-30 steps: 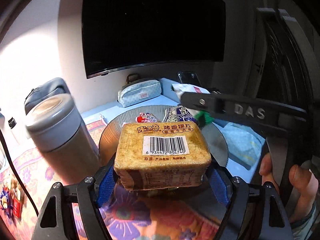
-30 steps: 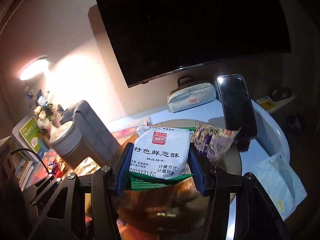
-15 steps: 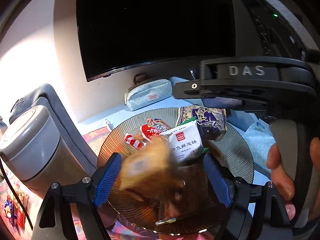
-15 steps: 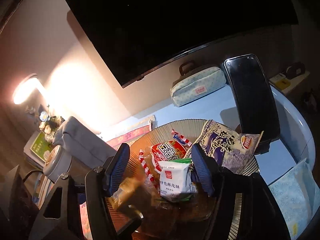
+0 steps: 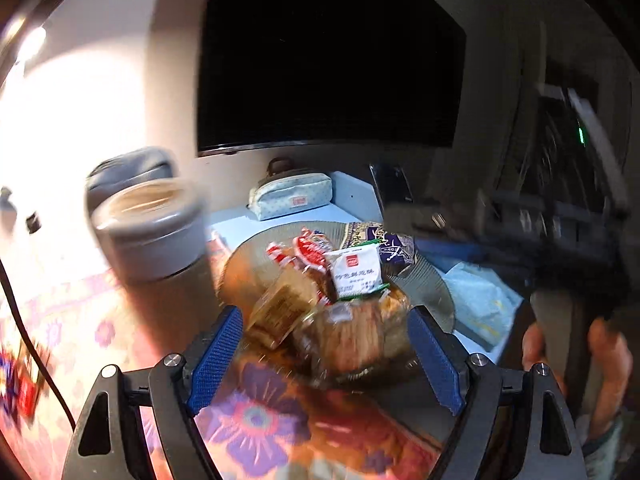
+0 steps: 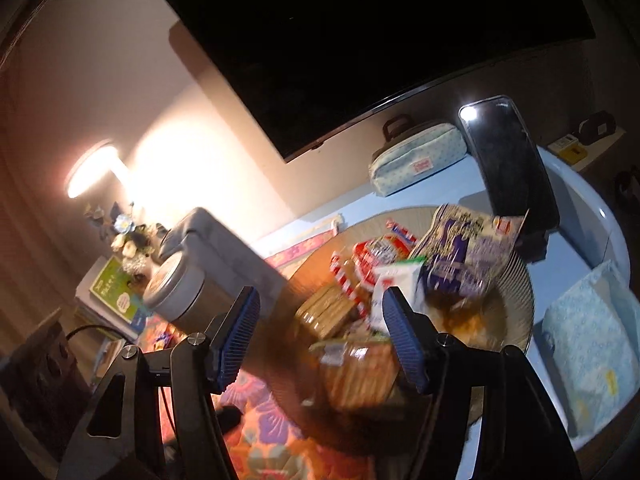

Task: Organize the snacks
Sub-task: 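Move both open tools back to the snack pile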

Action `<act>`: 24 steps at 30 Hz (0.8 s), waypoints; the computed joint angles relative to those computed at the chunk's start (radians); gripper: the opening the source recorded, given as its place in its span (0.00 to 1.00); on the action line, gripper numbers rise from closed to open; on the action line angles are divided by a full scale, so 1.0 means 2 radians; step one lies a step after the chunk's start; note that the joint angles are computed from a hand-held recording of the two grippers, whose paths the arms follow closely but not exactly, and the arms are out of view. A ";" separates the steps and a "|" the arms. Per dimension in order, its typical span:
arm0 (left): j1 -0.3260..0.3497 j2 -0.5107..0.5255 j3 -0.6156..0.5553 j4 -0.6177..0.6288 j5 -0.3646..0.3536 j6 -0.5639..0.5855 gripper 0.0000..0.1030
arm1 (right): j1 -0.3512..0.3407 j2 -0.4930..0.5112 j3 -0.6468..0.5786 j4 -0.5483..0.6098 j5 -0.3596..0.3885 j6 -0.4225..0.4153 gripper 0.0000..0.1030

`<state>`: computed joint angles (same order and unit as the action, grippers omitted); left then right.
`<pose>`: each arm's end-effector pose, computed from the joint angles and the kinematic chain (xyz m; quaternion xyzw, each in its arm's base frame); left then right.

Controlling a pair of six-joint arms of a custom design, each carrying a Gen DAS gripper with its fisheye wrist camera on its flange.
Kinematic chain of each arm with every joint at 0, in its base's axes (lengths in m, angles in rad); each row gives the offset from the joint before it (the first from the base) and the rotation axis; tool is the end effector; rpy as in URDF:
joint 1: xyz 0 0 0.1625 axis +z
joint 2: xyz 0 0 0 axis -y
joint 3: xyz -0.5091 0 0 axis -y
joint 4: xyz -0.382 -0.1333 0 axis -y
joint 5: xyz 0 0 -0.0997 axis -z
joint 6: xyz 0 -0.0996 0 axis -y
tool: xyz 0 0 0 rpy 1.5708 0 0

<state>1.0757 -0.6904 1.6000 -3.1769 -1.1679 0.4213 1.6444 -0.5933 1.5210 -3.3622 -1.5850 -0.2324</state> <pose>-0.2105 -0.7527 0.1789 0.3461 0.8562 -0.3411 0.1756 0.1897 -0.7798 0.1525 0.1355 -0.8980 0.4167 0.0396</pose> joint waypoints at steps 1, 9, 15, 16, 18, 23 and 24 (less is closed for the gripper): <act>0.002 -0.013 0.015 -0.011 -0.002 -0.003 0.80 | 0.002 0.000 0.011 -0.007 0.003 -0.006 0.61; 0.025 -0.086 0.093 -0.093 0.051 0.002 0.80 | 0.021 0.028 0.043 0.004 0.049 -0.047 0.64; 0.061 -0.121 0.107 -0.153 0.105 0.017 0.80 | 0.055 0.076 -0.019 0.087 0.041 -0.076 0.64; 0.069 -0.126 0.107 -0.158 0.111 0.017 0.80 | 0.061 0.088 -0.037 0.106 0.036 -0.079 0.64; 0.088 -0.133 0.101 -0.166 0.120 0.019 0.80 | 0.070 0.110 -0.068 0.135 0.032 -0.085 0.64; 0.136 -0.118 0.062 -0.167 0.154 0.032 0.80 | 0.086 0.176 -0.172 0.211 0.021 -0.081 0.64; 0.145 -0.114 0.053 -0.162 0.159 0.030 0.80 | 0.087 0.186 -0.187 0.218 0.015 -0.081 0.64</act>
<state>1.3665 -0.9176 1.7067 -3.5002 -0.8495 0.4806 1.8194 -0.2215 1.1472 -2.9271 -1.5544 -0.3948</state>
